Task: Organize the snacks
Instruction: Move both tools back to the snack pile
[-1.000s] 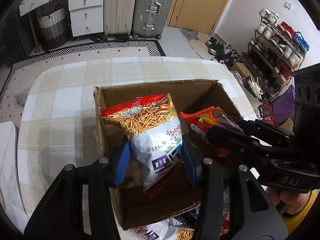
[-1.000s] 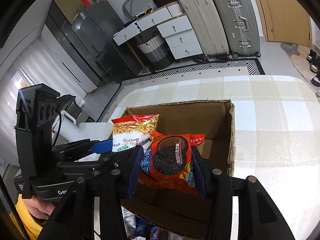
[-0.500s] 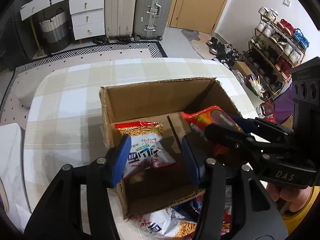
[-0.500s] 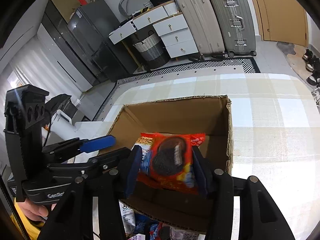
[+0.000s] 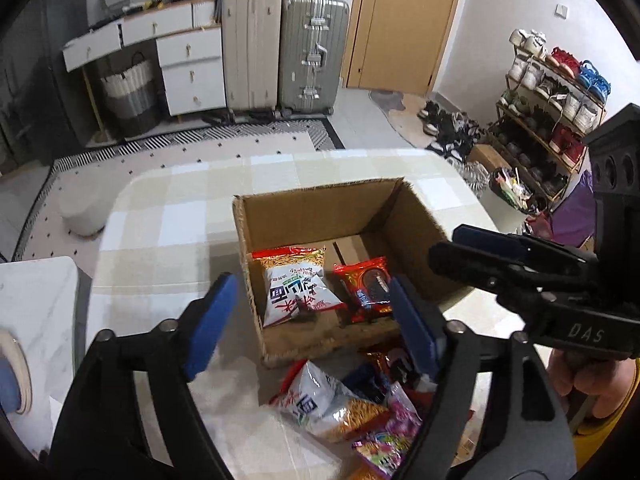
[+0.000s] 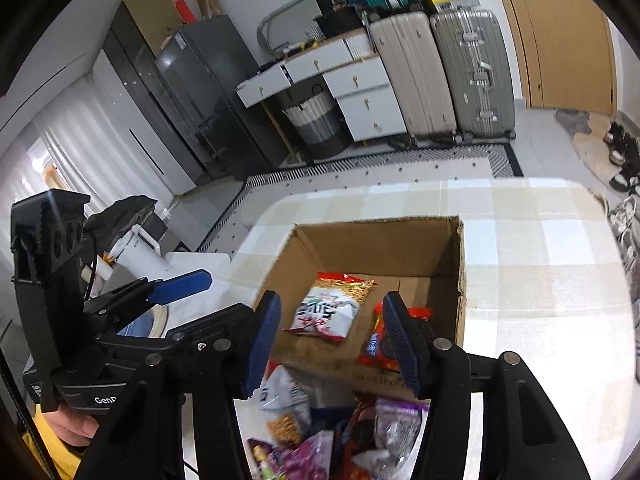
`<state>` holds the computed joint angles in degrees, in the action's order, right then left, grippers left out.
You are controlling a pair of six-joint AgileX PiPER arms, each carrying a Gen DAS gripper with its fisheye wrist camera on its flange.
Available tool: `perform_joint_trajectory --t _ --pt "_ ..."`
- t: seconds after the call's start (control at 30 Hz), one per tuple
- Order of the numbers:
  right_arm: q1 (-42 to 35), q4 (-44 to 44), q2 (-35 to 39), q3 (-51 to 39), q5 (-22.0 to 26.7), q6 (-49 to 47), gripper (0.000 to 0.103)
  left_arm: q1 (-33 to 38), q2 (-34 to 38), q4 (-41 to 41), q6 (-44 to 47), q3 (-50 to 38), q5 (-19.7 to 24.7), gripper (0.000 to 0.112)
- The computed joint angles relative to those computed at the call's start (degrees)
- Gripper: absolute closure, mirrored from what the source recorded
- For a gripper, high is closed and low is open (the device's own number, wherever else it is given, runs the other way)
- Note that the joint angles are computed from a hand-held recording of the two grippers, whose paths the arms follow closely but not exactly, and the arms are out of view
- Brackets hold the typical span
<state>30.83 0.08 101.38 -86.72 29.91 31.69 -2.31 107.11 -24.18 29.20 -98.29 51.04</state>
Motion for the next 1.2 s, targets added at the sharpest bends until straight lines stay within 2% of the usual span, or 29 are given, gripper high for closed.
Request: perform_joint_trajectory --t 0.1,0.27,0.33,0.4,0.43,0.53,0.63,0.7,0.8,0.87,0.93,1.03,1.13,1.2 --pt "3.2 -7.2 -4.5 2.7 -0.2 6.7 0.035 1.1 -5.8 -1.4 1.5 5.4 -0.9 0.034" --pt "9.8 -21.0 -11.5 6.2 2.2 19.4 0.035 3.6 -15.4 -4.0 5.3 13.7 -1.1 0.029" --pt "14.2 -29.7 -13.7 6.9 5.1 26.5 0.035 4.4 -19.2 -3.9 6.0 17.4 -1.7 0.027" --pt "19.4 -39.4 -16.6 9.3 7.3 34.7 0.020 6.1 -22.8 -4.9 7.8 20.3 -0.6 0.027" --pt "22.7 -45.0 -18.1 10.8 9.2 40.3 0.017 7.3 -24.6 -5.8 8.9 21.7 0.3 0.026" --pt "29.6 -54.3 -21.1 14.2 13.4 50.4 0.015 11.6 -29.5 -9.7 13.0 25.8 2.8 0.025" --pt "36.4 -59.6 -22.8 16.5 18.8 56.7 0.014 17.0 -34.7 -14.3 19.2 30.8 5.8 0.019" --pt "41.2 -62.9 -23.3 17.7 23.2 59.7 0.012 22.6 -39.5 -18.8 25.8 36.0 8.0 0.010" --pt "47.4 -67.3 -24.1 20.4 28.6 65.6 0.007 32.0 -45.2 -25.6 37.6 43.3 12.0 0.011" --pt "51.6 -69.7 -24.6 23.1 32.4 71.4 0.006 38.3 -48.7 -28.0 45.3 48.0 15.3 0.010" --pt "54.1 -70.8 -24.9 25.5 34.4 75.5 0.005 41.7 -50.2 -28.7 50.9 51.6 17.8 0.010" --pt "56.0 -71.1 -25.4 29.1 35.4 80.3 0.005 40.8 -49.8 -26.8 53.6 56.0 16.9 0.010" --pt "57.9 -70.6 -25.7 33.0 35.6 84.8 0.005 36.8 -45.7 -23.3 52.4 58.3 13.8 0.011" --pt "57.7 -70.4 -26.0 35.7 34.0 87.6 0.005 33.5 -42.5 -21.0 51.2 59.0 11.1 0.011"
